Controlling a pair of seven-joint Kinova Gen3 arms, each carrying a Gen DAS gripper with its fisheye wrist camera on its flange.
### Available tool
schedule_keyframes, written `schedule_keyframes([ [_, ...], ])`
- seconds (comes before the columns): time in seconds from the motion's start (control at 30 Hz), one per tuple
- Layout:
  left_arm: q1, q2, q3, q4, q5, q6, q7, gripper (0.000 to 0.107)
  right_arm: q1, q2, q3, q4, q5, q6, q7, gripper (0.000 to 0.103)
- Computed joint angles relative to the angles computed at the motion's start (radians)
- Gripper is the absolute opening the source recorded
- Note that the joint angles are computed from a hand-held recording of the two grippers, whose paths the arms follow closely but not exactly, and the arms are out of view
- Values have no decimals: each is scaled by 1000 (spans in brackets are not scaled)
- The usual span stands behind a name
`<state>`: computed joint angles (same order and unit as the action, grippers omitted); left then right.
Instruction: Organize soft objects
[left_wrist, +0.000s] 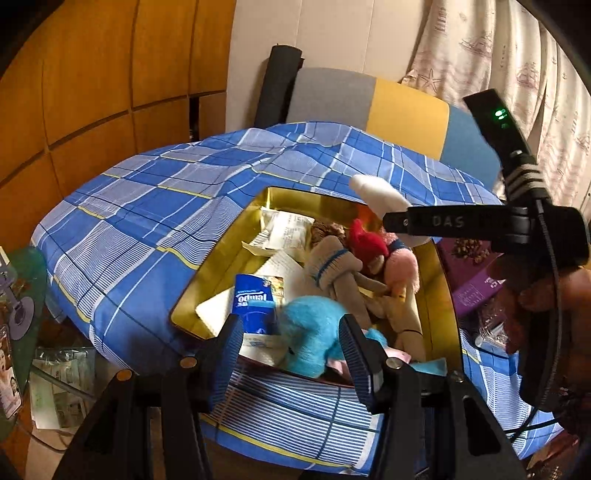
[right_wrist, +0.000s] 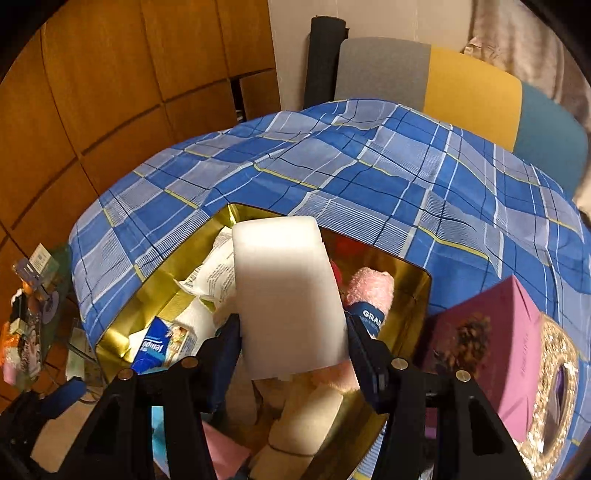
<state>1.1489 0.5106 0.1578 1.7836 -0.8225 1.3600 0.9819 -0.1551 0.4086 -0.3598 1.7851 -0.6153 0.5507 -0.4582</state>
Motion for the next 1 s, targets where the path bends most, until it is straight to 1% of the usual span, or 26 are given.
schedule_keyframes([
  [0.07, -1, 0, -1, 1, 5, 3, 4, 55, -22, 14, 2, -12, 27, -10, -18, 58],
  [0.17, -1, 1, -2, 2, 14, 12, 10, 55, -41, 51, -28, -46, 127, -26, -84, 58],
  [0.23, 0, 2, -2, 2, 17, 19, 15, 54, -48, 84, -50, -82, 198, -15, -139, 58],
  [0.27, 0, 3, -2, 1, 18, 24, 15, 55, -69, 99, -41, -103, 219, -5, -154, 58],
  [0.37, -4, 15, 0, -15, 30, 47, -2, 55, -167, 118, 39, -133, 227, -5, -146, 59],
  [0.47, -5, 23, 0, -24, 37, 54, -18, 54, -200, 148, 44, -165, 269, 2, -181, 60],
  [0.5, -6, 23, -1, -26, 39, 54, -23, 54, -227, 160, 62, -183, 296, 13, -213, 61],
  [0.57, -5, 23, -2, -29, 41, 53, -26, 55, -269, 164, 98, -183, 325, -8, -269, 66],
  [0.6, -4, 23, -3, -30, 42, 53, -28, 55, -292, 158, 127, -174, 318, -26, -282, 72],
  [0.63, -3, 23, -4, -31, 44, 54, -28, 55, -303, 149, 148, -160, 299, -47, -289, 75],
  [0.67, -1, 23, -5, -33, 44, 56, -26, 55, -295, 138, 153, -146, 270, -56, -280, 76],
  [0.7, 3, 22, -6, -33, 42, 58, -20, 55, -270, 129, 139, -137, 237, -53, -255, 79],
  [0.73, 6, 20, -7, -32, 40, 57, -13, 55, -227, 116, 109, -119, 197, -53, -214, 85],
  [0.83, 8, 12, -5, -29, 36, 42, 2, 54, -88, 52, 1, -22, 80, -105, -92, 95],
  [0.93, 5, 9, -1, -37, 45, 39, 3, 54, 51, -27, -101, 76, -30, -133, 30, 98],
  [1.0, 2, 3, 2, -40, 52, 31, -3, 54, 144, -93, -156, 142, -111, -139, 111, 101],
])
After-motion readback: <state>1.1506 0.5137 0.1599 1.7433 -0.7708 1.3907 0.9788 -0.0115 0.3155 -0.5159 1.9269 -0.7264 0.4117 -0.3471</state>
